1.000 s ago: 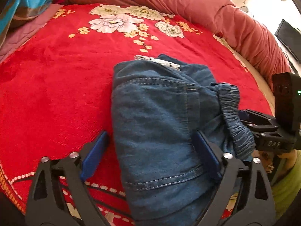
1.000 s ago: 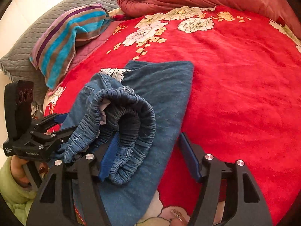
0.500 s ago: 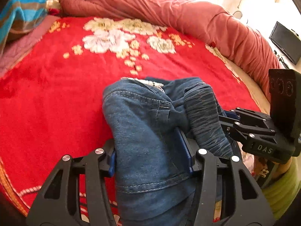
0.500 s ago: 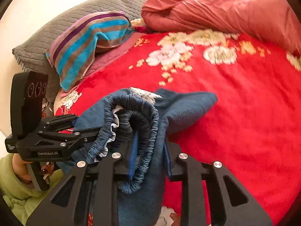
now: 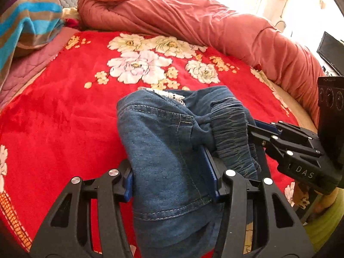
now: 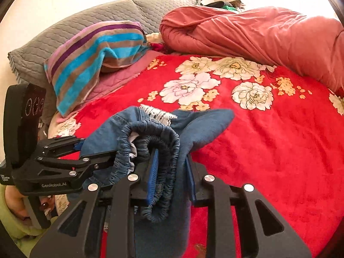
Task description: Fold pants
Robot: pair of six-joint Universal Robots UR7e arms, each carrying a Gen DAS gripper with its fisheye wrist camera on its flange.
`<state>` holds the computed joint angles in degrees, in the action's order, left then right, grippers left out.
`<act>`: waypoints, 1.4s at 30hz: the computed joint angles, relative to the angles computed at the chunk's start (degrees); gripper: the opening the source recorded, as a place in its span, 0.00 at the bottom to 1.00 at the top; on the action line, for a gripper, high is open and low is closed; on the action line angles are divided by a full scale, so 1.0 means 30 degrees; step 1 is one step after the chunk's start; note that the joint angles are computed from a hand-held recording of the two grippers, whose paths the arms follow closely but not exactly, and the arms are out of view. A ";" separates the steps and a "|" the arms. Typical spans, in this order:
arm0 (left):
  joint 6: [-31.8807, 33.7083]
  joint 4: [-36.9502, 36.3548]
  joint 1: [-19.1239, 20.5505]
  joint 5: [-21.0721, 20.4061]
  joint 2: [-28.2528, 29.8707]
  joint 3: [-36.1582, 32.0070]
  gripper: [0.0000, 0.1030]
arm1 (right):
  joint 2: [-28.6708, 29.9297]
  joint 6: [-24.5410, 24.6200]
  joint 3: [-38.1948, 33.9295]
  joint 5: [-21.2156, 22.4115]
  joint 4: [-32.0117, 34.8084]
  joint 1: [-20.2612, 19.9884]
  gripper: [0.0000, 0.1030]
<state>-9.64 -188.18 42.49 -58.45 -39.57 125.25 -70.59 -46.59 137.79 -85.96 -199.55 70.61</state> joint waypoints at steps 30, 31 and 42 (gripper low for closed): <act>-0.2719 -0.0981 -0.2685 0.2753 -0.2404 0.3987 0.91 | -0.2128 -0.0397 0.4726 -0.0679 -0.6554 -0.0531 0.95; -0.2806 -0.1083 -0.2891 0.2903 -0.2534 0.4251 0.91 | -0.2128 -0.0465 0.4931 -0.0587 -0.6909 -0.0528 0.95; -0.4645 -0.0680 -0.4696 0.3377 -0.4092 0.6532 0.91 | -0.2401 -0.0639 0.7244 0.0042 -0.9982 -0.0841 0.95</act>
<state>-23.57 -190.22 28.40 -48.32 -51.85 144.85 -77.80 -48.51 159.52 -85.83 -229.50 68.09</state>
